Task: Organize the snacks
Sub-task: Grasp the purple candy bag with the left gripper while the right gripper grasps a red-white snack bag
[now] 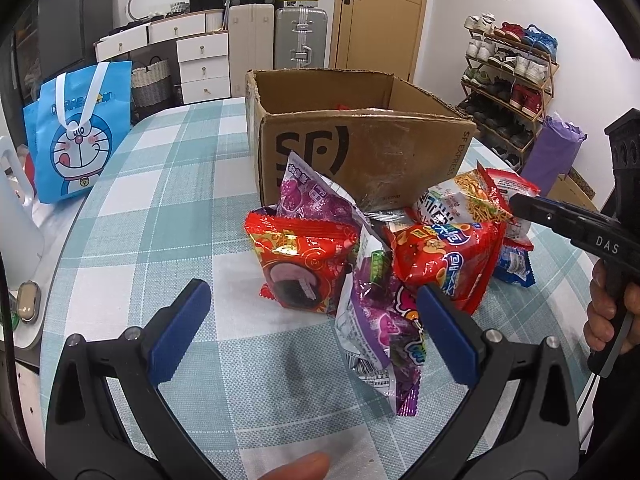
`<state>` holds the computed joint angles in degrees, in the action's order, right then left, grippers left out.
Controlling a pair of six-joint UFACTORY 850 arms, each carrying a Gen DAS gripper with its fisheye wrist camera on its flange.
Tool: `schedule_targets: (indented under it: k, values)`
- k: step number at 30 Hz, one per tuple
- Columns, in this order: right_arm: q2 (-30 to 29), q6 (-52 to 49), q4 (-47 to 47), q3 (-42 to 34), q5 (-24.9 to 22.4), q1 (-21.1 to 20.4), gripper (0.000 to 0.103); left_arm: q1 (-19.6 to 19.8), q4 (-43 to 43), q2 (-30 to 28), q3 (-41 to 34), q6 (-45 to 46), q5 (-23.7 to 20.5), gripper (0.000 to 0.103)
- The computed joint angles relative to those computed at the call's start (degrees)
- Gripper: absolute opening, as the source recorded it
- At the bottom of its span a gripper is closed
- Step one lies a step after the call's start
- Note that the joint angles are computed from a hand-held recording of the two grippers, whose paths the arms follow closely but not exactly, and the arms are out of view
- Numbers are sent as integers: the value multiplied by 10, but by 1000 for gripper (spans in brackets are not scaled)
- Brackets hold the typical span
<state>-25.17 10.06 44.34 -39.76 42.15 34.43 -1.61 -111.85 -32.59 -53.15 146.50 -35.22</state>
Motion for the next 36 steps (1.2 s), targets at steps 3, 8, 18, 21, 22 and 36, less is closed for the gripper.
schedule_targets:
  k: [3,8,18,21,22,36]
  values:
    - [8,7,4,8,25,7,22,1,-2,-2,-3,2,-1,103]
    - [22,12,5,23,69,19,22,2,6,-6,-9,-11,2,103]
    - [36,32,-15,36,110,30,22,7,85,-15,-23,-84,-4,103]
    - [37,31,-18,36,110,31,22,3,83,-9,-13,-67,-6,103]
    - [36,33,-22,34,108,29,22,1,82,-7,-10,-62,-3,103]
    - [24,36,-38,21,102,28,22,-12,160,-14,-1,-75,-8,43]
